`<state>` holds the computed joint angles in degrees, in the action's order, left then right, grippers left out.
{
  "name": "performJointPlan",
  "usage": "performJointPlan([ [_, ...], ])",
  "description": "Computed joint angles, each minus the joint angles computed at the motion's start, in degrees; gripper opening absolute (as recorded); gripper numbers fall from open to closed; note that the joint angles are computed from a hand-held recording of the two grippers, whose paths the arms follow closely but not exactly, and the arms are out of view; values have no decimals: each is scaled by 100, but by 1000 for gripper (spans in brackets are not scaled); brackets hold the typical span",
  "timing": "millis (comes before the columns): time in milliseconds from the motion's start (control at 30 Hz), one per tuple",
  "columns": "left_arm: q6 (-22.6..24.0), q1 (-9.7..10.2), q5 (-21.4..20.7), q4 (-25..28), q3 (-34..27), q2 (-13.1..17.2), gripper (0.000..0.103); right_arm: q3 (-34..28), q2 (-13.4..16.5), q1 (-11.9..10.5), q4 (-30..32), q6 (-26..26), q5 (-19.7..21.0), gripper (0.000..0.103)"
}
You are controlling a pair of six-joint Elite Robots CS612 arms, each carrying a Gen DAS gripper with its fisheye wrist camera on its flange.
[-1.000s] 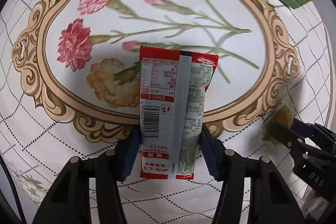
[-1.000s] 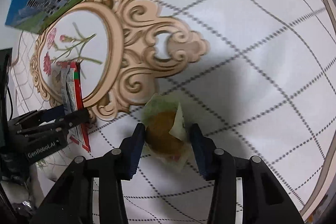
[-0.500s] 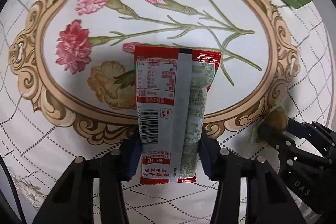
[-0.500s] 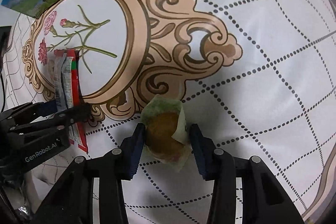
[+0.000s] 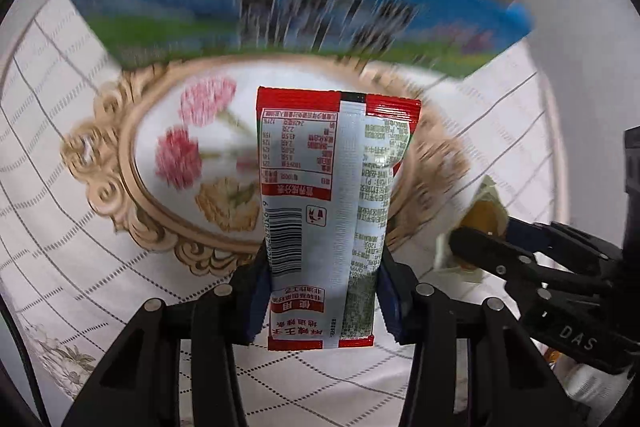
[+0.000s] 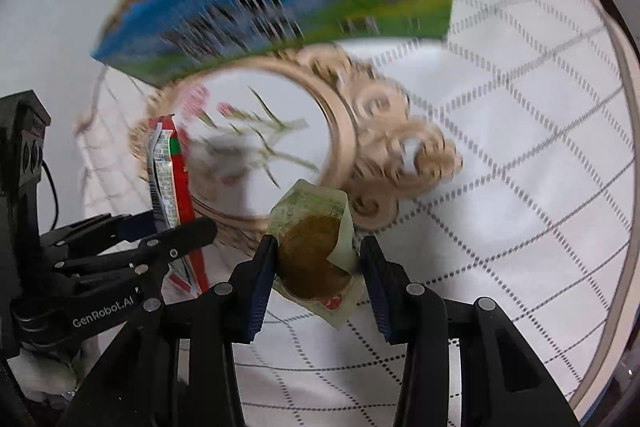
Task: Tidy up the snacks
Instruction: 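Carry the sachet and egg snack over the box and lower them inside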
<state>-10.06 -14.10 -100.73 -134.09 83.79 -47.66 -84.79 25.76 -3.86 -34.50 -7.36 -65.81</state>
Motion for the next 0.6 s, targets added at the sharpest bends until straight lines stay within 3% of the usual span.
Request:
performJointPlan([
  [267,3,163,-450,-173,-716,27,43,706,-657,-147,-943,-54,520,45],
  [433,48,215,-82,-174,-1486,411,44,1516,-1048,-62,-1805,72,450,45],
  [600,-56,338,220,688,-2641,1058,44,2445,-1332,87,-2384,111,145,46],
])
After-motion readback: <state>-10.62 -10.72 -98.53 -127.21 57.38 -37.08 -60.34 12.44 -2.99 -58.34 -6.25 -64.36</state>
